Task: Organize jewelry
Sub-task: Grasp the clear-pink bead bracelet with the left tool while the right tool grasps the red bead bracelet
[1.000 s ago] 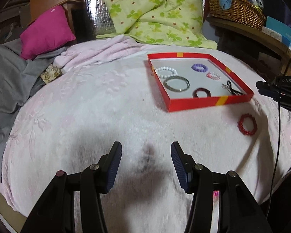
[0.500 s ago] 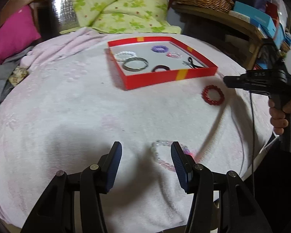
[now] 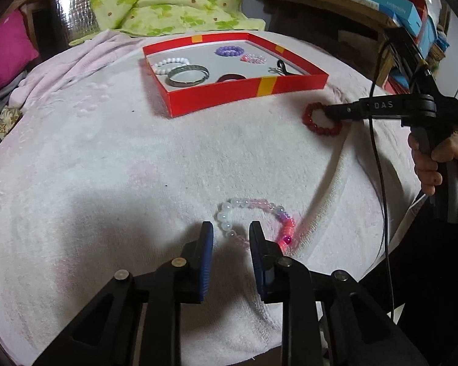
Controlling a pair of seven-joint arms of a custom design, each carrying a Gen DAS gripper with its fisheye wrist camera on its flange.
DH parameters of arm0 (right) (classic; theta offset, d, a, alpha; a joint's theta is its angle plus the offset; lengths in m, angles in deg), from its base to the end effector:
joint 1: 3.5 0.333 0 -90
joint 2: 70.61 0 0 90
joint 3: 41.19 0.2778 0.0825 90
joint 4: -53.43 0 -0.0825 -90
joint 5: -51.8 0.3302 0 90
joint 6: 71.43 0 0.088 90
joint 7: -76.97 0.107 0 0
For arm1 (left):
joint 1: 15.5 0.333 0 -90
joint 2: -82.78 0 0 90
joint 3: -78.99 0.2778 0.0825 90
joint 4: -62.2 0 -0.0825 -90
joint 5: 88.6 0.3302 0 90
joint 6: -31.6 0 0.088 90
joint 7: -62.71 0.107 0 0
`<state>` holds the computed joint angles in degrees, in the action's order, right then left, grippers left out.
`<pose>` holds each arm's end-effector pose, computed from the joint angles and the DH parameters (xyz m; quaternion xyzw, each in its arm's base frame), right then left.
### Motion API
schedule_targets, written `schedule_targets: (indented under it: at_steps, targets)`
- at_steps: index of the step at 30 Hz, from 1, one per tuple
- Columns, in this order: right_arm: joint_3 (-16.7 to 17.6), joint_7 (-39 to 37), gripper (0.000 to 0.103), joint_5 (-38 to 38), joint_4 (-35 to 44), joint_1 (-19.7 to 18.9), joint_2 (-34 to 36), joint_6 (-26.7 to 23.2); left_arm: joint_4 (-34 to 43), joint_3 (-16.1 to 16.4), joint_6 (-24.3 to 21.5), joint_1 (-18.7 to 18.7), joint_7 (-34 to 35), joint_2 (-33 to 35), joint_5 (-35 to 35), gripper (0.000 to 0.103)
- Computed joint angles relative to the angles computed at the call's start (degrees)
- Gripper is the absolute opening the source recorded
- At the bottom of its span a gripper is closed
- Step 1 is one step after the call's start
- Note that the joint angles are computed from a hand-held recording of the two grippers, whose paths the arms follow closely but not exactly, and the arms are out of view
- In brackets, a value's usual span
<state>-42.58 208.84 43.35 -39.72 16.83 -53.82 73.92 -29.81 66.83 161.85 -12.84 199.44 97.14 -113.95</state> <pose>0.5961 0.2083 0.5038 -0.5635 0.7660 -0.1359 0.2779 0.6044 -0.0985 0.5114 -0.3825 0.8749 -0.2849 0.0845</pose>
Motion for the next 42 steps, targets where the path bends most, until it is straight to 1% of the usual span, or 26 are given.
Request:
schedule_targets:
  at_steps: [2,6,9,11,12,14,18,23,28,32,34,36,38,41,42]
  targets:
    - [-0.5,0.4,0.015,-2.0,1.3,0.8,0.6,-1.2,0.4,0.0,-0.2,-0.3,-0.6,0.4,0.7,0.025]
    - [-0.5,0.6,0.015,-2.6,2.4,1.1,1.3,-1.4,1.4,0.0,-0.1,-1.1,-2.9,1.6,3.2,0.025]
    - [-0.5,1.0,0.015,-2.6,3.2,1.3,1.8,-1.6,1.5,-0.3,0.7,-1.1,-3.4,1.8,3.4,0.023]
    - [-0.7,1.5,0.015,-2.7,3.4,1.4,2.0,-1.5,1.3,-0.3,2.2,-1.2,-4.5,2.0,3.8,0.012]
    - [-0.8,1.8,0.015,-2.8,3.3,1.4,2.0,-1.3,1.2,-0.5,2.6,-1.0,-4.4,1.9,3.3,0.008]
    - [-1.1,2.6,0.014,-3.2,3.4,1.6,2.1,-0.9,1.8,-1.0,2.3,-0.6,-3.9,2.2,2.2,0.008]
    - [-1.9,5.9,0.014,-4.7,1.2,1.6,0.7,2.1,0.8,-1.2,5.5,-1.3,-4.0,2.0,3.1,0.008]
    - [-2.3,9.3,0.014,-5.9,-2.0,1.0,-1.3,5.7,2.0,-1.9,8.3,-1.5,-5.0,2.9,1.7,0.008]
    - [-0.8,7.5,0.014,-1.8,-5.3,-1.3,-3.0,8.6,3.8,-2.3,10.2,-1.7,-7.6,4.4,2.1,0.008]
    - [0.3,5.2,0.015,2.1,-5.7,-2.2,-3.1,8.9,4.5,-2.9,12.2,-1.4,-8.9,5.0,1.7,0.008]
    - [-0.1,5.3,0.019,1.6,-5.0,-1.7,-2.7,8.3,4.7,-2.9,13.2,-1.4,-10.0,5.2,1.9,0.008]
    - [0.1,4.7,0.037,2.0,-4.0,-1.5,-2.0,7.7,5.5,-2.6,13.8,-1.6,-12.1,5.9,2.9,0.008]
    - [-0.2,4.9,0.05,1.5,-3.2,-1.0,-1.5,7.5,6.6,-2.3,13.5,-1.6,-14.2,6.7,4.1,0.008]
    - [0.2,3.2,0.051,1.4,-0.8,-0.5,0.0,5.9,7.7,-2.2,13.0,-1.6,-16.6,7.6,6.2,0.008]
    - [0.6,1.8,0.054,2.4,0.1,-0.8,0.6,5.1,8.1,-2.3,12.5,-1.5,-17.1,7.9,6.6,0.008]
